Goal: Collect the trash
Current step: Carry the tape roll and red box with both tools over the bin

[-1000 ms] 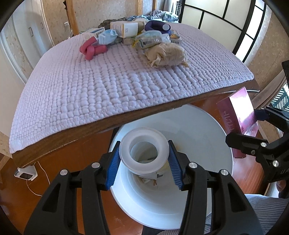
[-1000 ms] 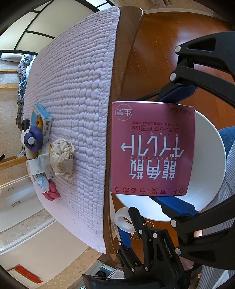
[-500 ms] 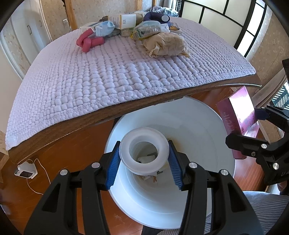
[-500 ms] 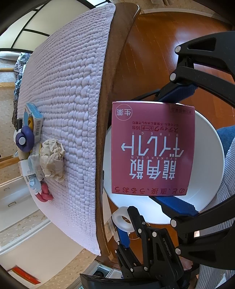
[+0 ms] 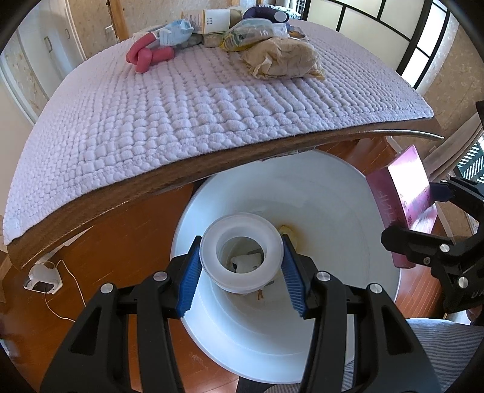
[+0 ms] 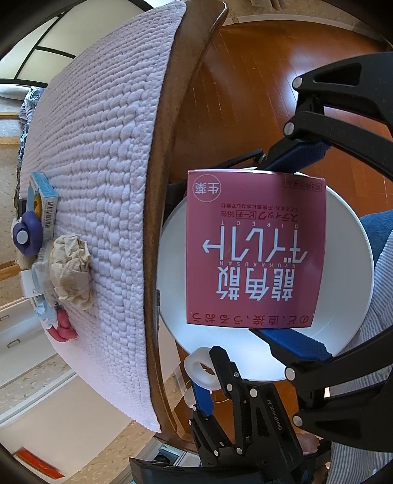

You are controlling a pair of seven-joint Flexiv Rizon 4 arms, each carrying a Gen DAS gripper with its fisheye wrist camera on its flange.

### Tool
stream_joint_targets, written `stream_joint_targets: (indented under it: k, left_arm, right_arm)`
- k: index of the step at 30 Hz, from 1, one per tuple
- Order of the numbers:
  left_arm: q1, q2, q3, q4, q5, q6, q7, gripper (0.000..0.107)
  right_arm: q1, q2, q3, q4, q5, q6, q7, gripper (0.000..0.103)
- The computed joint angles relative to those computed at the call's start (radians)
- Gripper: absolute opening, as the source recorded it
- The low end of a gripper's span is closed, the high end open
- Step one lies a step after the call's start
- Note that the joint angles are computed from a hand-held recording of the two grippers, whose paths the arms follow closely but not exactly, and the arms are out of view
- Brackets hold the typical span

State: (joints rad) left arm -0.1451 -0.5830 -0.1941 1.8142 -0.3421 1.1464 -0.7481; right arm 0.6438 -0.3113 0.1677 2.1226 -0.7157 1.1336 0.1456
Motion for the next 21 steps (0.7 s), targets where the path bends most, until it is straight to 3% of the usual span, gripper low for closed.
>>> stream_joint_targets:
  k: [21]
  left_arm:
    - [0.007,-0.046,0.003,0.009,0.028,0.04,0.003,0.052]
  right_arm:
    - [0.012,-0.036,-0.014,-0.013,0.011,0.019,0.002,0.088]
